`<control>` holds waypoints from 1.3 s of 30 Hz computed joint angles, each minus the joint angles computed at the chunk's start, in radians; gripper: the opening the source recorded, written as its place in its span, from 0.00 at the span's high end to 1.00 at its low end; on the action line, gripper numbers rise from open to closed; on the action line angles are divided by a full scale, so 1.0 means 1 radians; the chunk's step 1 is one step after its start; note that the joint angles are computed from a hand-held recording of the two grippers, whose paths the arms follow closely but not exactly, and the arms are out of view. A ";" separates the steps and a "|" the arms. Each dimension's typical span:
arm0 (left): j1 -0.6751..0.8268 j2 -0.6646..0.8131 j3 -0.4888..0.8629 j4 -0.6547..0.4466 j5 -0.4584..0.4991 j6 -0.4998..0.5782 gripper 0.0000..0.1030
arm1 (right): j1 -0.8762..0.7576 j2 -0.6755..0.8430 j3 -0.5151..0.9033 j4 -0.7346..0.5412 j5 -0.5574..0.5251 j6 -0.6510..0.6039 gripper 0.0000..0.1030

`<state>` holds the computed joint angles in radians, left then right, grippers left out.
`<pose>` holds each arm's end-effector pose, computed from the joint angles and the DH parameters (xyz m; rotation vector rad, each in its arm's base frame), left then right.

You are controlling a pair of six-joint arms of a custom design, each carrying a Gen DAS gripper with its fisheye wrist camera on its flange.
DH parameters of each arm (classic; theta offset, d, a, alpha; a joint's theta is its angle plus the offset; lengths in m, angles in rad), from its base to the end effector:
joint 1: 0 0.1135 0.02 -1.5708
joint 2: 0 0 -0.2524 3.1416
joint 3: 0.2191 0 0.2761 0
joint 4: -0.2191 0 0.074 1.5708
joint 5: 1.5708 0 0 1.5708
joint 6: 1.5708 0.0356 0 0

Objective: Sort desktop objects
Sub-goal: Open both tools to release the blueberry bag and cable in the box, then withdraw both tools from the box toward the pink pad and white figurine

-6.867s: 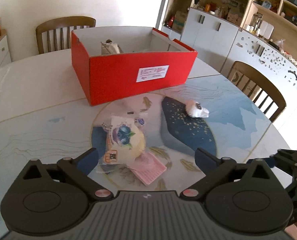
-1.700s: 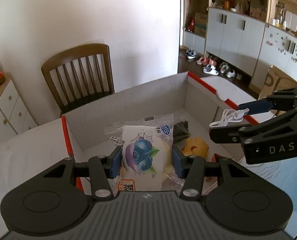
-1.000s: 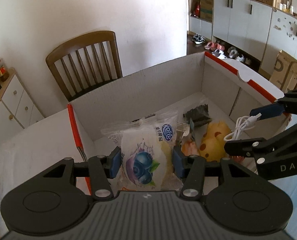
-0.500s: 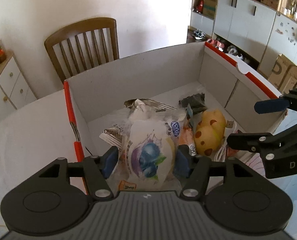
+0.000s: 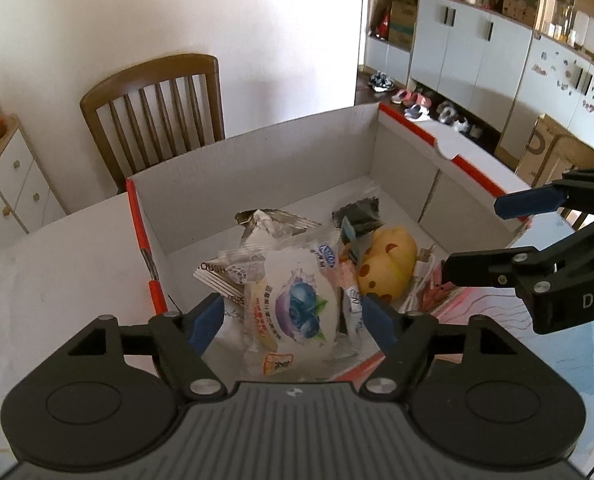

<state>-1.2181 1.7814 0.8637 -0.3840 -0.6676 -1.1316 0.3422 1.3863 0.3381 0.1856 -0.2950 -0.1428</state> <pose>0.1282 -0.2845 0.0845 -0.0089 2.4297 0.0215 0.2137 0.0871 0.0760 -0.7129 2.3264 0.4486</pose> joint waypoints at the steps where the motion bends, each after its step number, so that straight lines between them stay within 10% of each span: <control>1: -0.008 -0.010 -0.003 -0.005 -0.005 -0.011 0.27 | -0.004 -0.025 -0.007 -0.018 -0.007 -0.004 0.14; 28: -0.338 -0.070 0.113 -0.314 -0.198 -0.407 0.27 | -0.200 -0.774 -0.183 -0.567 -0.225 -0.107 0.10; 39: -0.470 -0.007 0.127 -0.355 -0.217 -0.632 0.04 | -0.282 -1.127 -0.285 -0.848 -0.280 -0.185 0.03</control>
<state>-1.6883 1.7746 0.9908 -0.7390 -0.8847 -1.7638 0.0605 0.2596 0.0534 -0.6621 -0.5753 -0.3276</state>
